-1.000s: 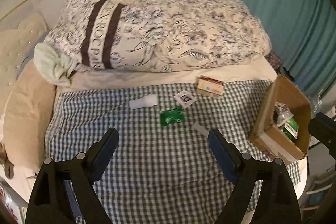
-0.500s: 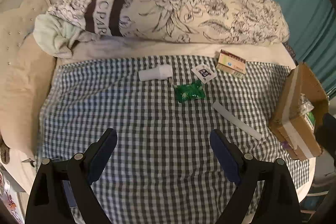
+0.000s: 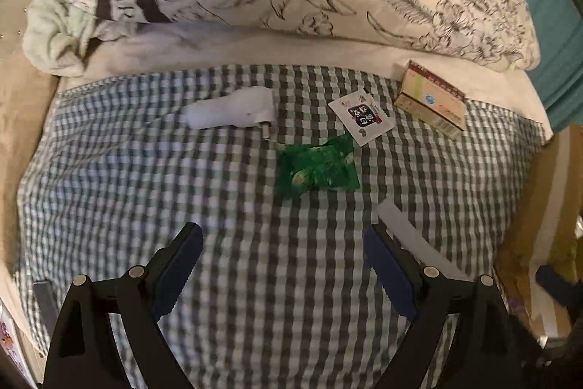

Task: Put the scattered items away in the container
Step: 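Grasp the green packet with the left tool while the right tool grasps the white plastic strip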

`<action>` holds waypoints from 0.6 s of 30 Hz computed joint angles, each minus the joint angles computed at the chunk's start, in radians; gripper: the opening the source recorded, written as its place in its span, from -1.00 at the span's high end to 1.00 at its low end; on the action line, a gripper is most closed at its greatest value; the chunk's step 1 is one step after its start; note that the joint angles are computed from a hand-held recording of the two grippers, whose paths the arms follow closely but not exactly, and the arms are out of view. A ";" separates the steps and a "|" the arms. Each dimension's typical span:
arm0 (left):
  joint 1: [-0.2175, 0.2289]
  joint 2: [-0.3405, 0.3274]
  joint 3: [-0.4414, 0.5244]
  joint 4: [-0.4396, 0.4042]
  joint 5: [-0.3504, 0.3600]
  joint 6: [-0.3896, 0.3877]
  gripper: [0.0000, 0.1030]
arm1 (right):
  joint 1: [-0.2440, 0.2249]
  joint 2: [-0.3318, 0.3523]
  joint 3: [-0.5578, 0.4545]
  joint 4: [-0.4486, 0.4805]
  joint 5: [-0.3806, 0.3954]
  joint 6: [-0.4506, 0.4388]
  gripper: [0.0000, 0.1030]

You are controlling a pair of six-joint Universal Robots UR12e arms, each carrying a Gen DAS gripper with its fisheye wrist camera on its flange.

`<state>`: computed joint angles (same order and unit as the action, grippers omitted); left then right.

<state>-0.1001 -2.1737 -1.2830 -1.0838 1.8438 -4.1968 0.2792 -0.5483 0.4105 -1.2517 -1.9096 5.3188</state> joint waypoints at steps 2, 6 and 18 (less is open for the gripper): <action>0.008 -0.020 0.012 0.002 -0.014 0.010 -0.80 | -0.007 -0.041 0.110 -0.081 0.018 -0.012 -0.60; 0.022 -0.059 0.036 -0.006 -0.037 0.023 -0.80 | -0.018 -0.090 0.252 -0.198 0.051 -0.032 -0.60; 0.048 -0.135 0.067 0.043 -0.077 0.062 -0.86 | -0.039 -0.136 0.453 -0.387 0.117 -0.065 -0.58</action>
<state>-0.0522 -2.3092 -1.2162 -1.0412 1.7668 -4.1350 0.2400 -0.6847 0.8633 -1.6384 -1.7930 5.2541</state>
